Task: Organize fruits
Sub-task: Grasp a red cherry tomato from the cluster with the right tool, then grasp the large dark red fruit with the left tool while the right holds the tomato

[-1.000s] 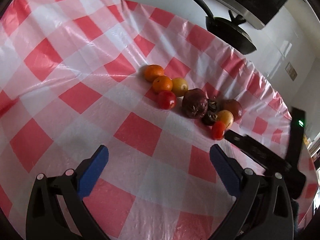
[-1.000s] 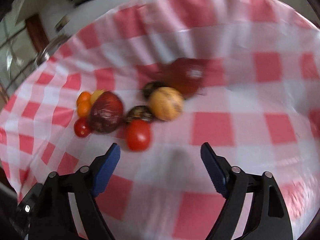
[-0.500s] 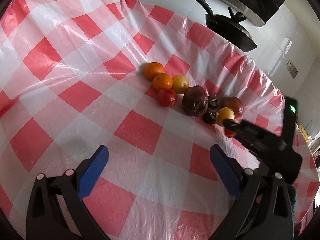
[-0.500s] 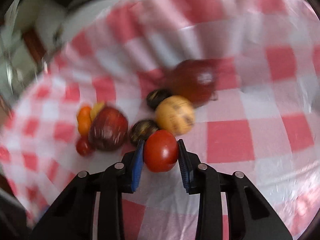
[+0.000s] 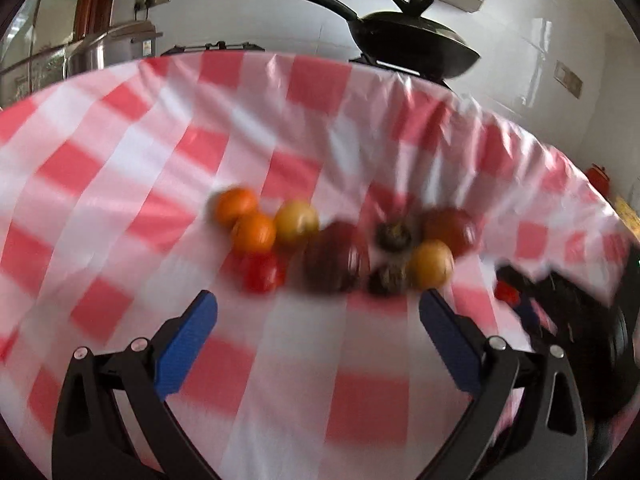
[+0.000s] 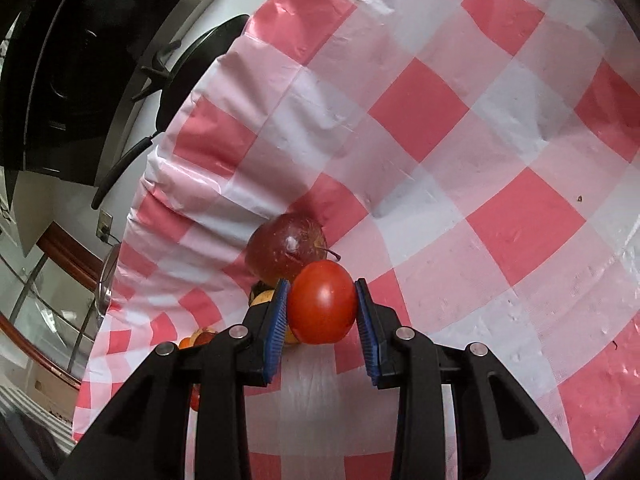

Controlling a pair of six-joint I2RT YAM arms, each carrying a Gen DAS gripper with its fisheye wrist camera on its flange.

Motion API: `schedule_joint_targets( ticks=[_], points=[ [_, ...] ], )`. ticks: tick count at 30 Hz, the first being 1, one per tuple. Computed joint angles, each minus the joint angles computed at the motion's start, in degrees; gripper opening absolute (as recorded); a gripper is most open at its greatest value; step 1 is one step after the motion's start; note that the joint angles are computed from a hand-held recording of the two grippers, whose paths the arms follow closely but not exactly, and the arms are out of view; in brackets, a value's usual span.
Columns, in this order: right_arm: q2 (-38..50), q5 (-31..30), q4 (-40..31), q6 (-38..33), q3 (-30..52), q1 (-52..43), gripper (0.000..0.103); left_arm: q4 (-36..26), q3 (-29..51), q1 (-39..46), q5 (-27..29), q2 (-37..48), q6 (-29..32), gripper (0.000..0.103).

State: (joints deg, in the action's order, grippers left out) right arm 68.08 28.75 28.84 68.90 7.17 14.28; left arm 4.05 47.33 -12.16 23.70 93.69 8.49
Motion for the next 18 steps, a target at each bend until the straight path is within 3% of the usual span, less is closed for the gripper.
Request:
schedule_joint_targets(
  ticks=[3, 5, 8, 13, 15, 18],
  points=[
    [-0.8, 1.8, -2.3, -1.3, 1.1, 0.9, 0.033, -3.9, 7.6, -3.5, -2.4, 5.0, -2.5, 0.101],
    [-1.6, 2.9, -4.1, -2.8, 1.7, 1.5, 0.033, -5.8, 11.9, -7.5, -9.2, 8.4, -1.5, 0.094],
    [0.3, 4.0, -3.6, -3.7, 2.8, 2.4, 0.033, -7.2, 15.8, -10.5, -14.5, 12.2, 0.3, 0.089],
    [-0.1, 2.7, -2.8, -3.5, 2.2, 1.3, 0.033, -12.4, 21.6, -10.8, -15.8, 19.0, 1.6, 0.069],
    [0.0, 2.5, -2.7, -3.7, 2.2, 1.3, 0.033, -10.2, 20.3, -12.0, -18.9, 18.9, 4.2, 0.067],
    [0.5, 2.8, -3.1, -4.5, 2.7, 1.6, 0.033, -9.1, 19.2, -12.5, -19.0, 18.7, 5.9, 0.057]
  ],
)
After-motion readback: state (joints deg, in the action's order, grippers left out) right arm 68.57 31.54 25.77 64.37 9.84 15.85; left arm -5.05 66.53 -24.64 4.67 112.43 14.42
